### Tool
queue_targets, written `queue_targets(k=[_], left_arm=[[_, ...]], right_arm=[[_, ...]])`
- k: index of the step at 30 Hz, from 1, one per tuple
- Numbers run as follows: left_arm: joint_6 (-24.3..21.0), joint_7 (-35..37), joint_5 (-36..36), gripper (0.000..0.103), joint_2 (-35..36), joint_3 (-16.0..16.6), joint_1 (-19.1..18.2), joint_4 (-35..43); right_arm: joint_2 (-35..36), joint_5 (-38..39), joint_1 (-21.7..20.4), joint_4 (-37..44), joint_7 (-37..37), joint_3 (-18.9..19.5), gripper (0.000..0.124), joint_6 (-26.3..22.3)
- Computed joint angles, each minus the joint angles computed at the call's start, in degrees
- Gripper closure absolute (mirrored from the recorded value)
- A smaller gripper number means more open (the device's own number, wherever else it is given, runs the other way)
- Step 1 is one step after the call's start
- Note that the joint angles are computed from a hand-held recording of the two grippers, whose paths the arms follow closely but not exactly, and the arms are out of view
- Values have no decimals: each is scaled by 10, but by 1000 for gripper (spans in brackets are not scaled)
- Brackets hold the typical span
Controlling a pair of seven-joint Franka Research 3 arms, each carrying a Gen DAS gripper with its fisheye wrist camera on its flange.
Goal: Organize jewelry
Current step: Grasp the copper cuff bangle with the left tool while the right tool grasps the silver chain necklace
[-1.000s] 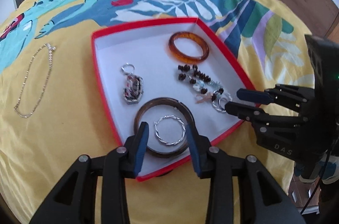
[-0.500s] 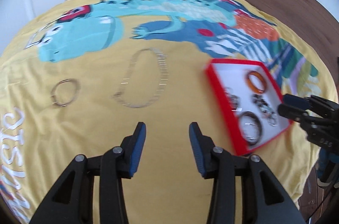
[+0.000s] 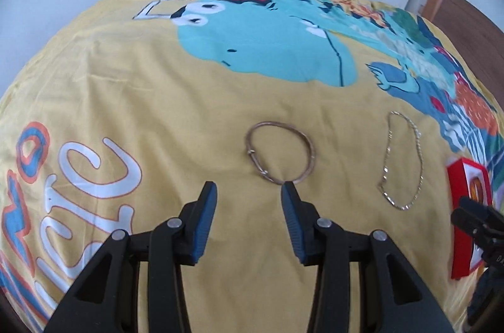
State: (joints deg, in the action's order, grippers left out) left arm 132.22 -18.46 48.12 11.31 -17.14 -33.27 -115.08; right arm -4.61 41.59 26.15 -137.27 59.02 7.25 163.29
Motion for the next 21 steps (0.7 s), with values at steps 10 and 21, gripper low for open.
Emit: queue_targets(k=[10,21], left_arm=[[87,-6,24,62,35,26,28,2],[52,9,32,69,72,44,11,36]], right_arm=[[134,18,-16,106,53,28,33,17],[209,-177,36,168,154,19,60,56]])
